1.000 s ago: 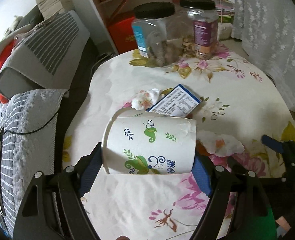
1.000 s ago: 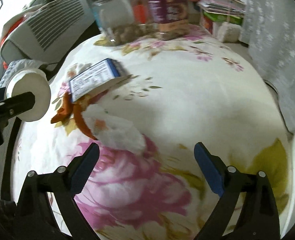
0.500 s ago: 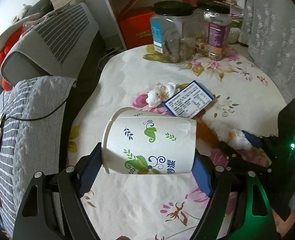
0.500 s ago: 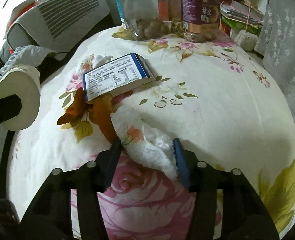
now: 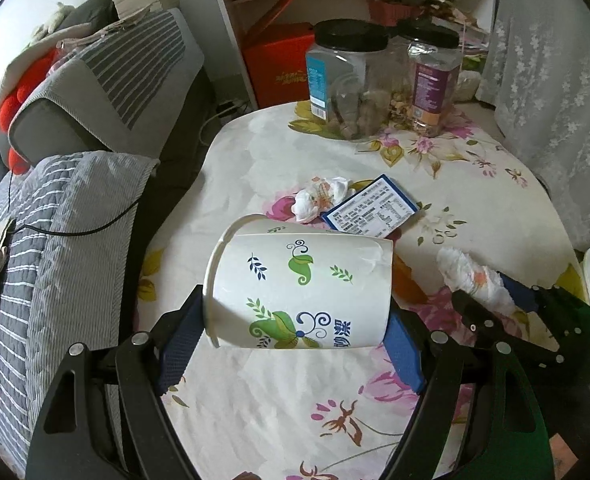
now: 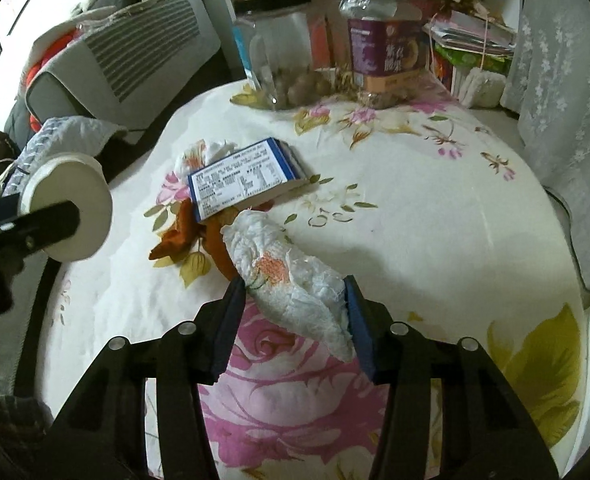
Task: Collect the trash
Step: 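Carry the plastic bag into the bin and release while the left drops the cup there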
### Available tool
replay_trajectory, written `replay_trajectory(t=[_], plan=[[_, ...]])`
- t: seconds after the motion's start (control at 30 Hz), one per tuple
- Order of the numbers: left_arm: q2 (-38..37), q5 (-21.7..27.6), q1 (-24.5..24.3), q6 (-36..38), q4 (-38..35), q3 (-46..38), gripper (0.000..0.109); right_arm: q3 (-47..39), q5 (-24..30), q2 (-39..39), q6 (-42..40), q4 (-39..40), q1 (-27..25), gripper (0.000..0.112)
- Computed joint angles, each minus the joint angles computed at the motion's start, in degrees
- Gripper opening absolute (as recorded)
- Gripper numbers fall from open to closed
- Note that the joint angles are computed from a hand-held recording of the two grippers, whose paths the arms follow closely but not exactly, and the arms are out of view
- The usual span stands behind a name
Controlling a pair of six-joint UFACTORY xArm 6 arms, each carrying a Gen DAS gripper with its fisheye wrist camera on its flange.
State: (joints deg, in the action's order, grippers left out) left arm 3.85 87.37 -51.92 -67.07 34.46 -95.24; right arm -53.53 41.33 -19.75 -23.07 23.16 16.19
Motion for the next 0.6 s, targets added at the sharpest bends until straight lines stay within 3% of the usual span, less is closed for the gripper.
replay_trajectory(t=[0.6], plan=[[5.67,0.37,-3.61,0.75,1.99,-8.29,0.079,1.37,2.08,-6.44,-2.51,0.58,-6.92,0.047]])
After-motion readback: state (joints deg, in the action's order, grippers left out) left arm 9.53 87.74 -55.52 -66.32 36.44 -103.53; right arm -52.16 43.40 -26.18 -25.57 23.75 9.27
